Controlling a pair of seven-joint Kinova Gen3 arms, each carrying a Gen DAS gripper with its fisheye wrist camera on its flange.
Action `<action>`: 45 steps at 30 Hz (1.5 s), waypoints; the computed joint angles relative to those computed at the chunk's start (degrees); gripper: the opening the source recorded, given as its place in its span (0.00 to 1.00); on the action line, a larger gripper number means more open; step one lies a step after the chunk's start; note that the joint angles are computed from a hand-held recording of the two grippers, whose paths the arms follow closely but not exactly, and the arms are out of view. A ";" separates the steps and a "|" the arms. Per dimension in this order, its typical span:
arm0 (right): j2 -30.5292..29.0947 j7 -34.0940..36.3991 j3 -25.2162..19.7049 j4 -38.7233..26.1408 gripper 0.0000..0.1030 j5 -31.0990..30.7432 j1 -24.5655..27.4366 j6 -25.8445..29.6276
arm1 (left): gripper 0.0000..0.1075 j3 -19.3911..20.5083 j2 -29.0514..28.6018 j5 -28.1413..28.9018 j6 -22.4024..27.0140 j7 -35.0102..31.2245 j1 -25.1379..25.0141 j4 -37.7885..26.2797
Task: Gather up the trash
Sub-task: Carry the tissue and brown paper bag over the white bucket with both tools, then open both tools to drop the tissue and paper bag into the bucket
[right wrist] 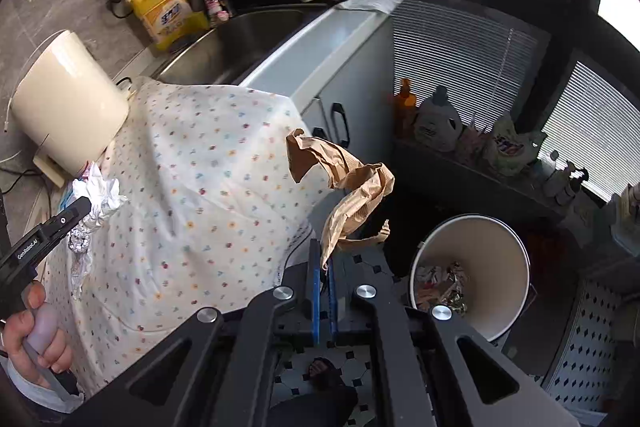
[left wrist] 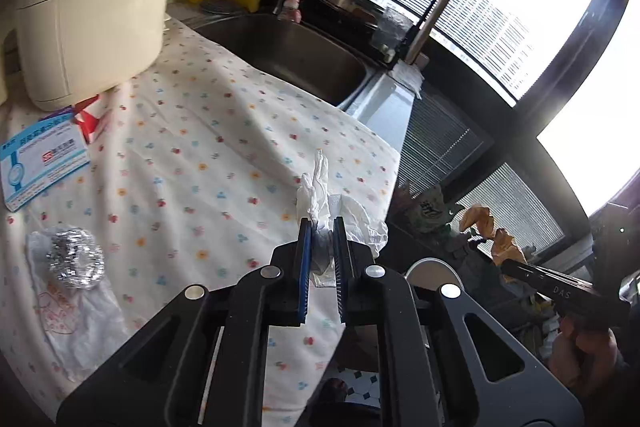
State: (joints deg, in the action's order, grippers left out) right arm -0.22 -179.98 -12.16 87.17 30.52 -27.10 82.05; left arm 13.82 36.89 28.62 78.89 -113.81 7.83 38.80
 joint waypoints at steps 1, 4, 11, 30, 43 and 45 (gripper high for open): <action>-1.17 -0.48 0.08 1.36 0.04 -0.37 0.16 -0.12 | 0.10 0.09 -0.21 -0.17 -0.19 0.03 0.79 0.54; -4.27 -1.04 -0.17 4.91 0.04 -1.66 1.47 -0.43 | 0.10 0.24 -1.26 -0.76 -1.36 0.32 3.40 2.80; -12.68 2.20 0.33 14.53 0.04 -6.88 7.57 -4.62 | 0.10 -0.23 -3.92 -3.48 -4.77 3.41 9.80 7.93; -24.60 27.99 14.17 40.62 0.59 -22.81 19.01 -27.20 | 0.10 -2.61 -10.21 -19.81 -10.07 21.11 25.14 19.60; -39.31 33.15 10.37 40.52 0.60 -25.23 33.21 -15.71 | 0.10 0.72 -7.71 -20.43 -9.47 20.87 31.54 19.40; -41.91 33.60 9.78 39.74 0.60 -25.30 35.10 -13.14 | 0.11 1.04 -7.03 -20.24 -9.30 20.57 32.92 18.88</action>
State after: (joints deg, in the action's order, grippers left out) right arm -42.13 -146.37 -2.38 126.91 5.23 8.01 68.91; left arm 14.86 29.86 8.38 69.59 -93.24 40.76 57.68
